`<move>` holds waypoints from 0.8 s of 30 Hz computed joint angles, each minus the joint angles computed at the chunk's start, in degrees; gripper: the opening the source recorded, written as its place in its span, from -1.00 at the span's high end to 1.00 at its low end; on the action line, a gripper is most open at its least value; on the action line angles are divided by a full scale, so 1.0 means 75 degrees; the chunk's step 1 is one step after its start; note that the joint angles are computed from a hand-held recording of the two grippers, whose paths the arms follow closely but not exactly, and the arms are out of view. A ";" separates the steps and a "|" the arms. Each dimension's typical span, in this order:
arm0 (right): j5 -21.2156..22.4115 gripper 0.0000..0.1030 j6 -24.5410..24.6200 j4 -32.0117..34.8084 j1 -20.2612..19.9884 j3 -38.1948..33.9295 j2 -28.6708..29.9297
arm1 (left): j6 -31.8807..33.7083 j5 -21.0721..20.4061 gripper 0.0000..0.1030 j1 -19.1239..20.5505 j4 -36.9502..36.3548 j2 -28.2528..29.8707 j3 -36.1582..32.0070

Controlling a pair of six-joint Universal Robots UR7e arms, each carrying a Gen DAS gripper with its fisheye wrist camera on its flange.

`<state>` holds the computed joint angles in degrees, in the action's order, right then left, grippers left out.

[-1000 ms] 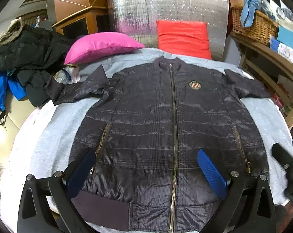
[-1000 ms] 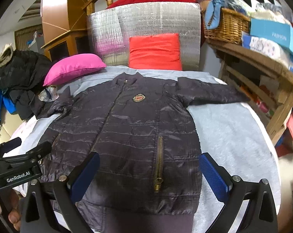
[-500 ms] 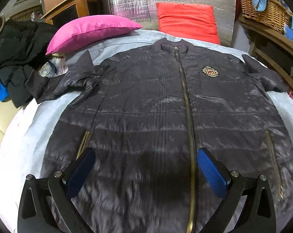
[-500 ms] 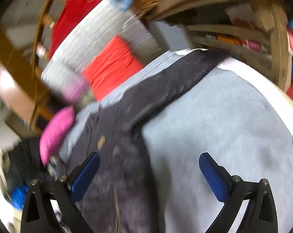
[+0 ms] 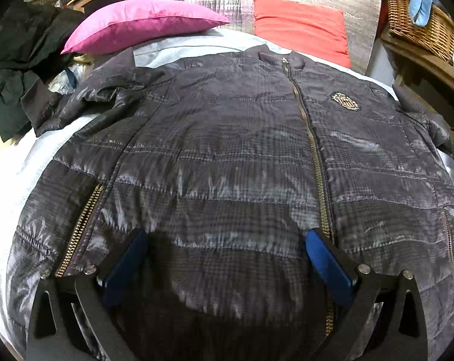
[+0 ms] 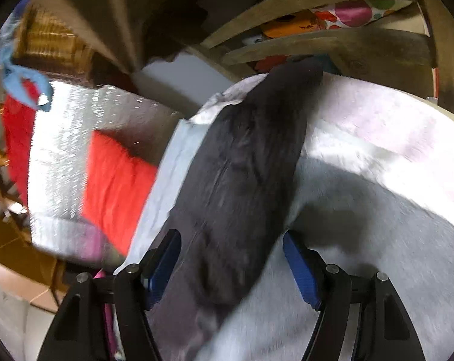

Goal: Fold large clothes
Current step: 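Grasp the jacket sleeve nearest the right tool and lift it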

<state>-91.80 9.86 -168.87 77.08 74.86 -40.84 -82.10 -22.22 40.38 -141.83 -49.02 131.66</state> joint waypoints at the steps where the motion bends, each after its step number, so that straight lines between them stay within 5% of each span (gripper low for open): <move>1: -0.0267 -0.17 -0.0044 0.0181 0.0074 -0.0312 0.0171 | 0.0027 0.0017 -1.00 0.0008 -0.0073 0.0018 0.0019; 3: -0.0913 0.52 -0.0362 0.0644 0.0282 -0.0931 0.0470 | 0.0094 0.0029 -1.00 0.0012 -0.0228 0.0047 0.0045; 6: -0.2084 0.66 -0.1721 0.0369 0.0904 -0.1212 0.0664 | 0.0165 0.0034 -1.00 0.0020 -0.0346 0.0002 0.0107; 10: -0.2693 0.71 -0.3506 -0.0415 0.1767 -0.1087 0.0703 | 0.0203 0.0060 -1.00 0.0034 -0.0399 -0.0005 0.0119; 20: -0.2804 0.72 -0.7390 -0.1711 0.3781 0.0346 0.1469 | 0.0349 0.0046 -1.00 0.0030 -0.0711 0.0013 0.0180; 24: -0.3247 0.55 -0.7714 -0.0391 0.4046 0.0461 0.2186 | 0.0507 0.0035 -1.00 0.0038 -0.1014 0.0028 0.0246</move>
